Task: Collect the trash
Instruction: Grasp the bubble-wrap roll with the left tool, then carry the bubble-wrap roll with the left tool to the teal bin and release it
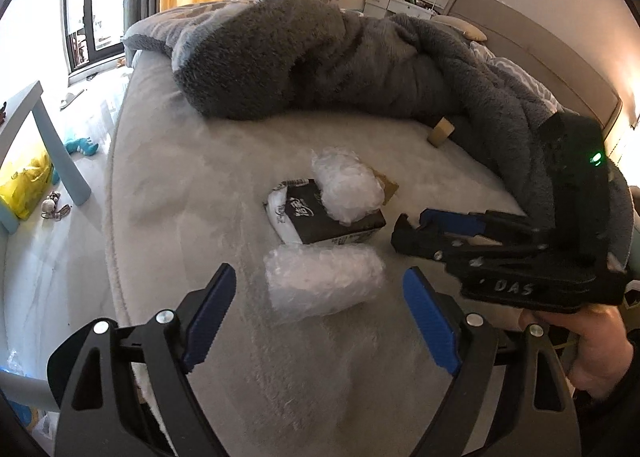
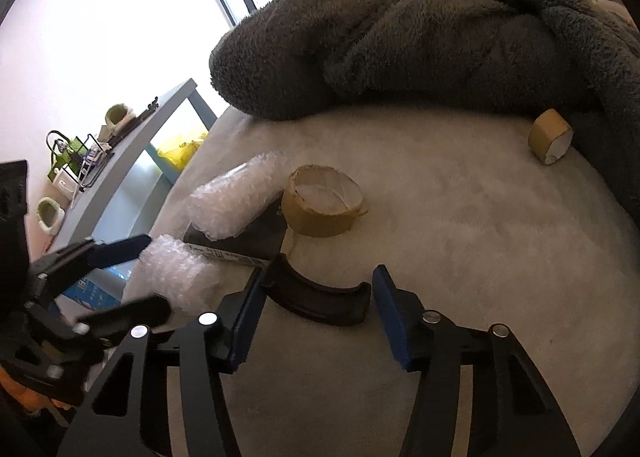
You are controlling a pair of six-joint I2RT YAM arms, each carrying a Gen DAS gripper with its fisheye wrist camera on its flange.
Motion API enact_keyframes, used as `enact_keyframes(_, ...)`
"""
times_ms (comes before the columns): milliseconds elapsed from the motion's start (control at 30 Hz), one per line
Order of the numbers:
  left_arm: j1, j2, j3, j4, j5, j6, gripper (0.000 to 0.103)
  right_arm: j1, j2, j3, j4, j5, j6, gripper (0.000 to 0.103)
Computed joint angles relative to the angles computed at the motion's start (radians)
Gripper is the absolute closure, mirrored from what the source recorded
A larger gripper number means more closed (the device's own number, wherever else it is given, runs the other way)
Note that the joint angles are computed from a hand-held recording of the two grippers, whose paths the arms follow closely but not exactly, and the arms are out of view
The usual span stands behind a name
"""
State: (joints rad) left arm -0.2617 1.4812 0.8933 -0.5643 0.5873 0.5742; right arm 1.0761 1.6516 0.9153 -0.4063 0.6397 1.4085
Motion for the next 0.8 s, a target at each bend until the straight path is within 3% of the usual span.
enact_keyframes(300, -0.058, 0.027, -0.023, 0.079, -0.064, -0.055, 0.017, 0.012, -0.056, -0.05, 0.019, 0.018, 0.008, 0.049)
enact_keyframes(567, -0.091, 0.039, -0.044, 0.139, -0.123, -0.094, 0.036, 0.026, -0.073, -0.053, 0.004, 0.028, 0.021, 0.049)
enact_keyframes(800, -0.067, 0.012, -0.052, 0.134, -0.089, -0.088, 0.038, 0.034, -0.045, -0.006, -0.039, 0.028, 0.02, 0.049)
